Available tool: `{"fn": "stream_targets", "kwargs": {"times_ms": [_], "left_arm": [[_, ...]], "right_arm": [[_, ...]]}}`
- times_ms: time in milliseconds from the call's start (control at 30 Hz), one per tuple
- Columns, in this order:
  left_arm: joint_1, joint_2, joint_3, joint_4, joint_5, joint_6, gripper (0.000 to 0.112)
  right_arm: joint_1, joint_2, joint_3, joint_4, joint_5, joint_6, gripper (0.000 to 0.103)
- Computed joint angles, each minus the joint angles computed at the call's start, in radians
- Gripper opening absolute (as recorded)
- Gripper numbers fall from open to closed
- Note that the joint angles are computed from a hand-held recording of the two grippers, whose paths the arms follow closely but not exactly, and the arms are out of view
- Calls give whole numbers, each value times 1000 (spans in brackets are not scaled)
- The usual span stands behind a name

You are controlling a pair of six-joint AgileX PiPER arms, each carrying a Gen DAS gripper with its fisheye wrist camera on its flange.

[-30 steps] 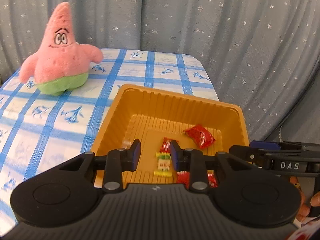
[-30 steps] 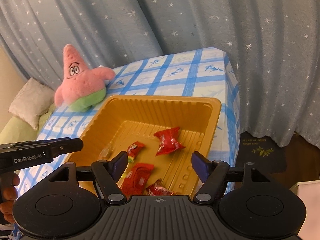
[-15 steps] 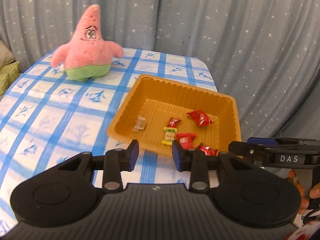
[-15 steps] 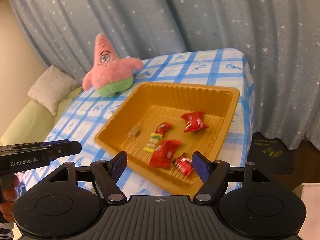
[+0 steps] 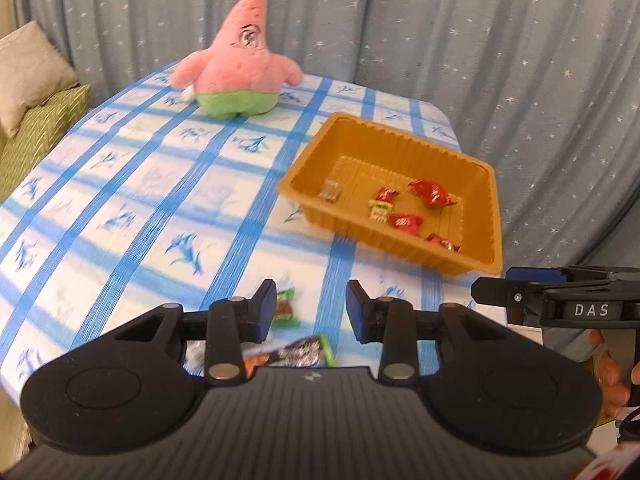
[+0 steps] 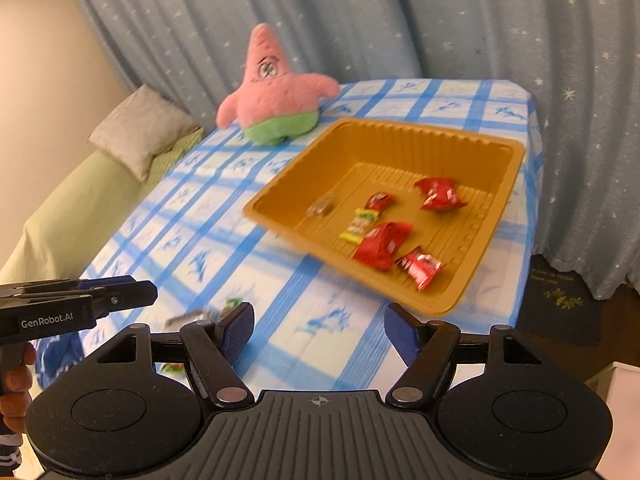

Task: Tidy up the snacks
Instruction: 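Withdraw both open grippers from the tray back toward the snacks, then move the right gripper to the green-and-brown snack bag and the left toward the red candy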

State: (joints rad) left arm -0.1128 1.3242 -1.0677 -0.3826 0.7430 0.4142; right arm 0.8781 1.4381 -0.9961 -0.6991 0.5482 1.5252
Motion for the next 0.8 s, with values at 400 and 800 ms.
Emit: {"fn": "stream_targets", "kwargs": {"times_ms": [400,800], "left_arm": [[121,-132,137,5,44,26,35],[268,-187,240,-5,70,100,35]], "right_arm": [[69,87,-63,70,-33,-107,72],[94,208,-154,183,-74,-266,72]]}}
